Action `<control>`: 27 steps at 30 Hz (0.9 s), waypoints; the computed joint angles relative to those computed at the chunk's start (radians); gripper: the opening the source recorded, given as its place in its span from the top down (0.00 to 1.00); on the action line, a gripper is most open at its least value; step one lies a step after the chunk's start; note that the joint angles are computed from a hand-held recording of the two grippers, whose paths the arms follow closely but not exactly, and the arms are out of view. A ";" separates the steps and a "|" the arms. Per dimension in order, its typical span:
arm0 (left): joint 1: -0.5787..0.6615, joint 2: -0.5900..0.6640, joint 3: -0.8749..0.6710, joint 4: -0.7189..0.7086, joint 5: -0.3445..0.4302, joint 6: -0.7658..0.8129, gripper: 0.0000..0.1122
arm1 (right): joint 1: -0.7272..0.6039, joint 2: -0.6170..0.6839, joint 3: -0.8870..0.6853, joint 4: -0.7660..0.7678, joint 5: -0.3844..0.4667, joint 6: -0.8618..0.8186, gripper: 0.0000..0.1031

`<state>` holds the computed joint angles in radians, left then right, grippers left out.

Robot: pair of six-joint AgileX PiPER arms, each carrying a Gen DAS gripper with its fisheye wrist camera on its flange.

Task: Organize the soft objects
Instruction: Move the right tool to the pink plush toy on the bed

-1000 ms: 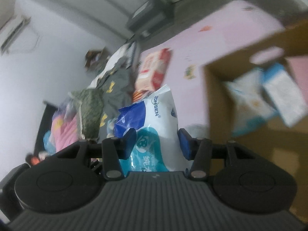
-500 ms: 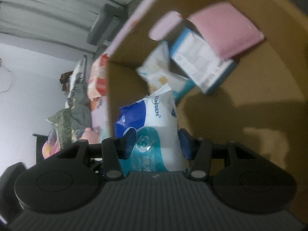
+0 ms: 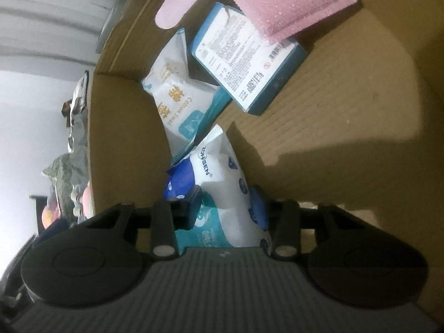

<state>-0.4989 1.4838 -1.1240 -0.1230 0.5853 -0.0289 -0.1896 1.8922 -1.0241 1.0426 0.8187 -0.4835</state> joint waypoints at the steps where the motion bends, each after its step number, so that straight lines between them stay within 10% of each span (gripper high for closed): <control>1: 0.018 -0.022 0.018 -0.007 -0.002 0.003 0.34 | 0.011 -0.006 0.013 0.021 -0.023 -0.001 0.65; 16: 0.354 -0.357 0.342 -0.183 -0.053 0.207 0.32 | 0.108 -0.117 0.077 0.054 -0.221 0.044 0.59; 27: 0.757 -0.564 0.505 -0.386 -0.023 0.529 0.32 | 0.185 -0.338 0.044 -0.016 -0.171 0.066 0.55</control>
<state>0.2583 0.9196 -0.6189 -0.5087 0.5622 0.5002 -0.0041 1.5542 -0.9799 1.0266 0.6477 -0.4179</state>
